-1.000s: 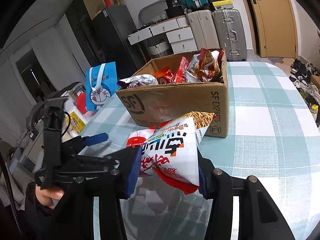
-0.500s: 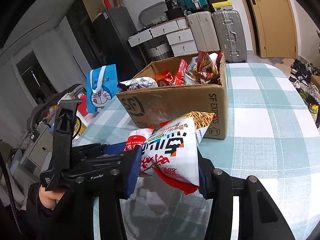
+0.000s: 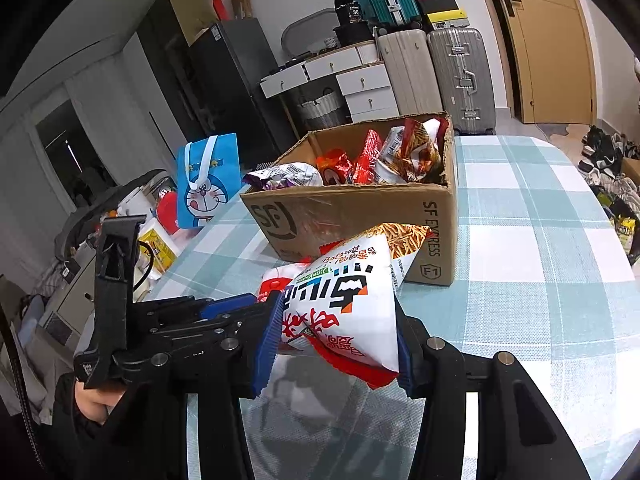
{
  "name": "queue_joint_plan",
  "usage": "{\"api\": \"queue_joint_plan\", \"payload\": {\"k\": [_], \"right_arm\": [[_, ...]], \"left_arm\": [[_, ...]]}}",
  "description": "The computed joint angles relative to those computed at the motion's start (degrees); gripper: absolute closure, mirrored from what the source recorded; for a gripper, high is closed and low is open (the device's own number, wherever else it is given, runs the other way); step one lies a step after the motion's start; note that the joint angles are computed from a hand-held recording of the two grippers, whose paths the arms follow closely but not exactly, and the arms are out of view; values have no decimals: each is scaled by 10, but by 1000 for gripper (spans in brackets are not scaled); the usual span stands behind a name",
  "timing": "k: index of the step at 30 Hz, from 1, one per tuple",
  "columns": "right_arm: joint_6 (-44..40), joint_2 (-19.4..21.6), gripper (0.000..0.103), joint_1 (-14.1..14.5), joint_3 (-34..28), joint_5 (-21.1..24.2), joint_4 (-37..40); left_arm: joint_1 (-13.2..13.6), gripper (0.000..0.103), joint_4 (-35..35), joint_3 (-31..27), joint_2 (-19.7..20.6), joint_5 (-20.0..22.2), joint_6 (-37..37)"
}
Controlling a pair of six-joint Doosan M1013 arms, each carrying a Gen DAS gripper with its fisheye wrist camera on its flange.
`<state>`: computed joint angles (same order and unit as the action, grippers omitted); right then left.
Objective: Organize snacks
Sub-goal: 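Grasp the red-and-white packet with the left gripper while the right holds the noodle bag, then lift both held snacks and carry them over the cardboard box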
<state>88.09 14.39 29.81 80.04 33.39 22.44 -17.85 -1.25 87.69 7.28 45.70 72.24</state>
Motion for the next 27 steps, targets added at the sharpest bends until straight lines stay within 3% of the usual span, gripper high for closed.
{"api": "queue_joint_plan", "payload": {"k": [1,4,11,12,13,14,15,17,27], "right_arm": [[-2,0,54,0,0,0,2],[-6,-1,54,0,0,-1,4],[-12,-4,54,-4,3,-3,14],[-13,-4,54,-5,4,-4,17],[-11,-5,54,-6,5,-6,18],[-9,-6,54,-6,5,-7,16],[-8,-7,54,-7,6,-8,15],[-9,-9,54,-8,7,-11,16],[-13,-22,54,-11,14,-27,20]], "left_arm": [[-1,39,10,-1,0,-2,-13],[-3,30,15,-7,1,-17,-22],[-21,30,71,-62,44,55,-70],[-24,35,82,-65,47,61,-77],[-26,51,90,-65,48,64,-80],[-28,61,93,-66,49,68,-76],[-27,63,83,-64,47,63,-60],[-28,63,76,-51,38,41,-47],[-47,63,116,-19,-8,11,-45]]}}
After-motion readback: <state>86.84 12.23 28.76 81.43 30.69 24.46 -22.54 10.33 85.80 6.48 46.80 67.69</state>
